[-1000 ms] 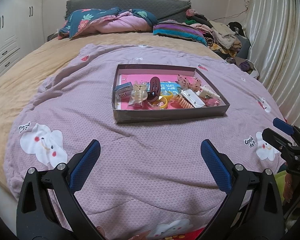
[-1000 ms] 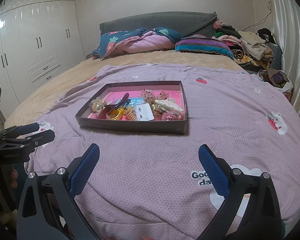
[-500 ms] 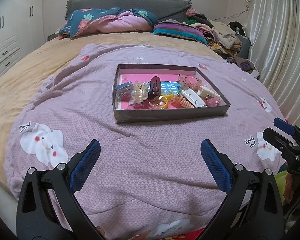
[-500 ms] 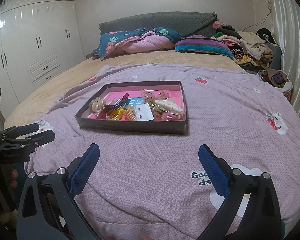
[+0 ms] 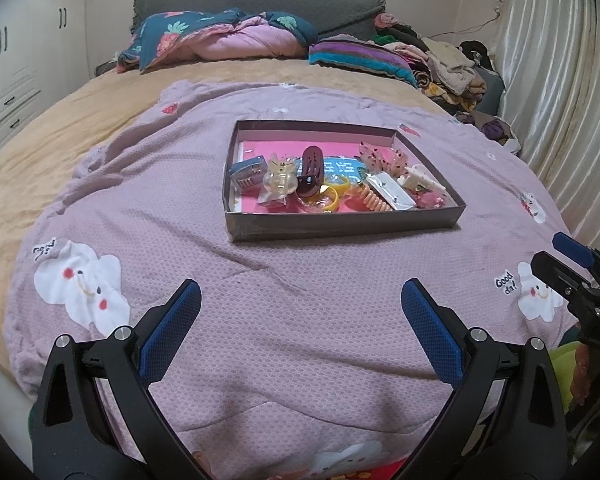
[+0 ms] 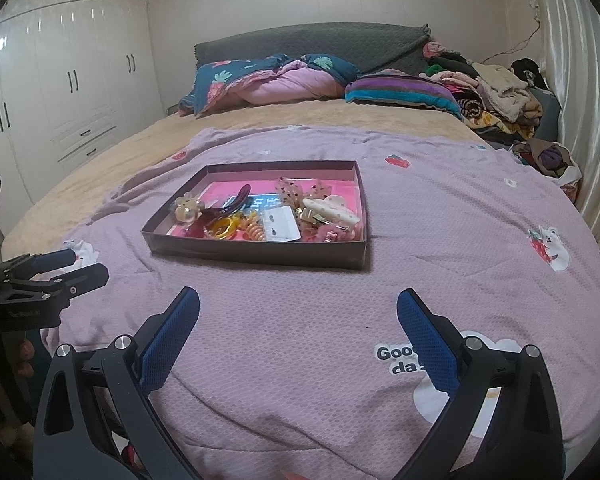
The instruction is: Organize jewelry
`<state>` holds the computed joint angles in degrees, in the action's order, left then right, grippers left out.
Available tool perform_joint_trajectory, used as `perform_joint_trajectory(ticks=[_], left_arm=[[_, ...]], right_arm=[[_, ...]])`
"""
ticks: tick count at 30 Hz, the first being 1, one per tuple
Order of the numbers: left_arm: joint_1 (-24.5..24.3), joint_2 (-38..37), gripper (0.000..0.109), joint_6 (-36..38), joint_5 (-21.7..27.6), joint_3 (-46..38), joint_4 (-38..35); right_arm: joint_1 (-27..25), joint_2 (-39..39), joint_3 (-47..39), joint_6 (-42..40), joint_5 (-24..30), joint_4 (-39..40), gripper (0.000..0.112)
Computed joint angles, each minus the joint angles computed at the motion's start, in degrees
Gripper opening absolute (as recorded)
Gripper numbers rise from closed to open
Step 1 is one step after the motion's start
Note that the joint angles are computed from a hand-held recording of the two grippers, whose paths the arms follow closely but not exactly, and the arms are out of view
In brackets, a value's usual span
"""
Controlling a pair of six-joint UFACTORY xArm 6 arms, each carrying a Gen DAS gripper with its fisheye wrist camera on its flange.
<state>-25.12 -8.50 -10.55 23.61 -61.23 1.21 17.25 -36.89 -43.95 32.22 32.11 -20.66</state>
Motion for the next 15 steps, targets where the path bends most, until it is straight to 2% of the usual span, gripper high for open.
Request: perform_joint_trajectory(ticks=[4, 8, 11, 13, 15], left_arm=[[0.6, 1.4, 0.094, 2.5, -0.2, -1.1, -3.8], [4.8, 6.1, 0.094, -1.8, 0.8, -6.0, -0.9], [10.4, 12.6, 0.094, -7.2, 2.6, -13.1, 3.0], [14.3, 18.3, 0.094, -13.9, 3.8, -19.5, 10.4], [17.1, 24.8, 0.094, -18.5, 7.9, -27.6, 15.5]], right_arm=[[-1.2, 1.2, -0.4, -0.1, 0.2, 0.5, 0.099], [-5.3, 4.4, -1.7, -1.7, -0.6, 1.5, 0.099], [-11.5, 9.7, -4.6, -2.4, -2.0, -0.2, 0.099], [-15.9, 14.7, -8.0, -1.6, -1.3, -2.2, 0.099], [-21.1, 21.5, -12.9, -0.4, -0.5, -4.5, 0.099]])
